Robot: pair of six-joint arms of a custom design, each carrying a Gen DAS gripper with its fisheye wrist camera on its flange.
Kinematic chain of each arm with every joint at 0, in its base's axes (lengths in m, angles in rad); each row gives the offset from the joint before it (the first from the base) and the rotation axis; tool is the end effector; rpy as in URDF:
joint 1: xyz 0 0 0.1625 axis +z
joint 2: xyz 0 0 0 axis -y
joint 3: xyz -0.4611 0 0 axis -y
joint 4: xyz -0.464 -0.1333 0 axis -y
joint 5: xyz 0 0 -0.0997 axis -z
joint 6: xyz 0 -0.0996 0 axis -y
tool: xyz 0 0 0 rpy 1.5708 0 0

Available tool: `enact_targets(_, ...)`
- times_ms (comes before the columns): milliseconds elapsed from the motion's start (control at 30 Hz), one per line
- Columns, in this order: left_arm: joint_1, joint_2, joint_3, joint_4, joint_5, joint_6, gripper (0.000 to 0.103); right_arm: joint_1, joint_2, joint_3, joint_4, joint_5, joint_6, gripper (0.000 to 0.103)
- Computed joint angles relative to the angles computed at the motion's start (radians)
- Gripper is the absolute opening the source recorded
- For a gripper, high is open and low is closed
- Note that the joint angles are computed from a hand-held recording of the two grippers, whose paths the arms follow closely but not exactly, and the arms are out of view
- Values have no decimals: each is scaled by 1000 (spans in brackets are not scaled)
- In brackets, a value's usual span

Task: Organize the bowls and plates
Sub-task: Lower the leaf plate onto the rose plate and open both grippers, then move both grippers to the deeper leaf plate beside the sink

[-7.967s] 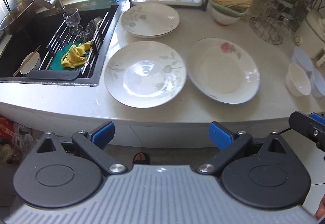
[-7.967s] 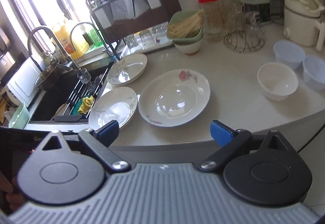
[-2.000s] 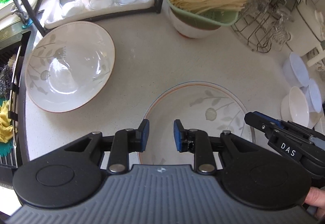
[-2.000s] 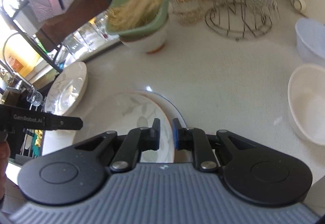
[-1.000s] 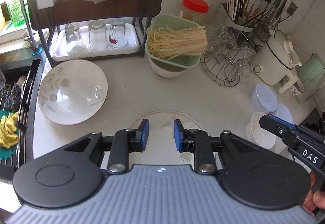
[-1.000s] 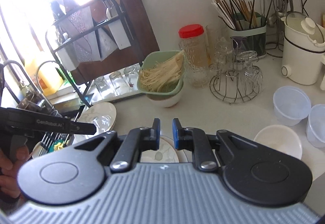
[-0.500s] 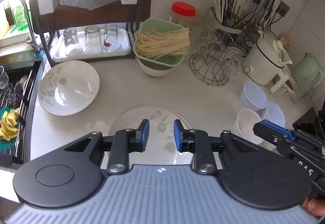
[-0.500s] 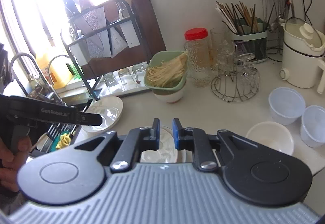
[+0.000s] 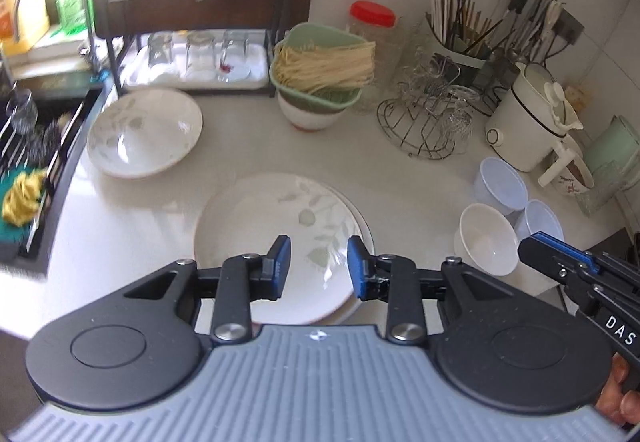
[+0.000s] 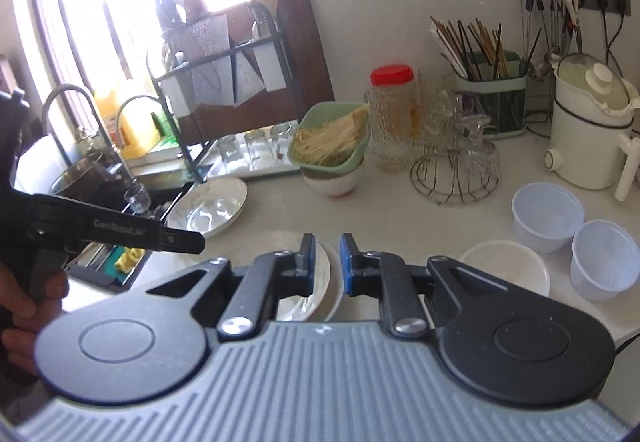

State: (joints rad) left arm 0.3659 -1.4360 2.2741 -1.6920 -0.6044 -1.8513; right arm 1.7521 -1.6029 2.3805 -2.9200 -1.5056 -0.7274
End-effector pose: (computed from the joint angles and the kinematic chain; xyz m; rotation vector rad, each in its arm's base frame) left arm -0.3061 -0.3478 0.1663 -0.2847 2.1931 -1.1028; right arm 0.2193 -0.4208 0.2682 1.3101 -2.6183 0.8542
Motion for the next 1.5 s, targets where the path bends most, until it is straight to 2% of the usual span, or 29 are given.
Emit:
enact_targets(333, -62, 140, -47, 45, -46, -223, 38, -98, -96, -24, 187, 51, -159, 17)
enact_targets(600, -63, 197, -79, 37, -69, -254, 40, -148, -130, -34, 273, 71, -209, 17)
enact_targets(900, -39, 170, -78, 67, -38, -261, 42, -145, -99, -35, 233, 83, -198, 17)
enact_targets(1167, -4, 79, -42, 111, -38, -234, 44, -81, -29, -33, 149, 54, -144, 18)
enact_targets(1233, 6, 43, -25, 116, -41, -231, 44, -58, -2, -32, 116, 23, -120, 25)
enact_targets(1267, 11, 26, -18, 124, -39, -232, 48, -47, 13, -35, 105, 6, -105, 40)
enact_targets(1300, 17, 12, -13, 136, -38, -234, 58, -35, 29, -37, 94, -15, -85, 56)
enact_targets(1333, 24, -1, -10, 154, -37, -240, 62, -26, 45, -39, 81, -26, -68, 63)
enact_targets(1367, 33, -16, -7, 171, -35, -239, 67, -19, 60, -40, 68, -33, -54, 75)
enact_targets(1400, 43, -32, -3, 177, -34, -229, 68, -10, 77, -42, 53, -45, -38, 82)
enact_targets(1500, 79, -86, 17, 172, -29, -186, 71, 22, 124, -57, 35, -86, 3, 82)
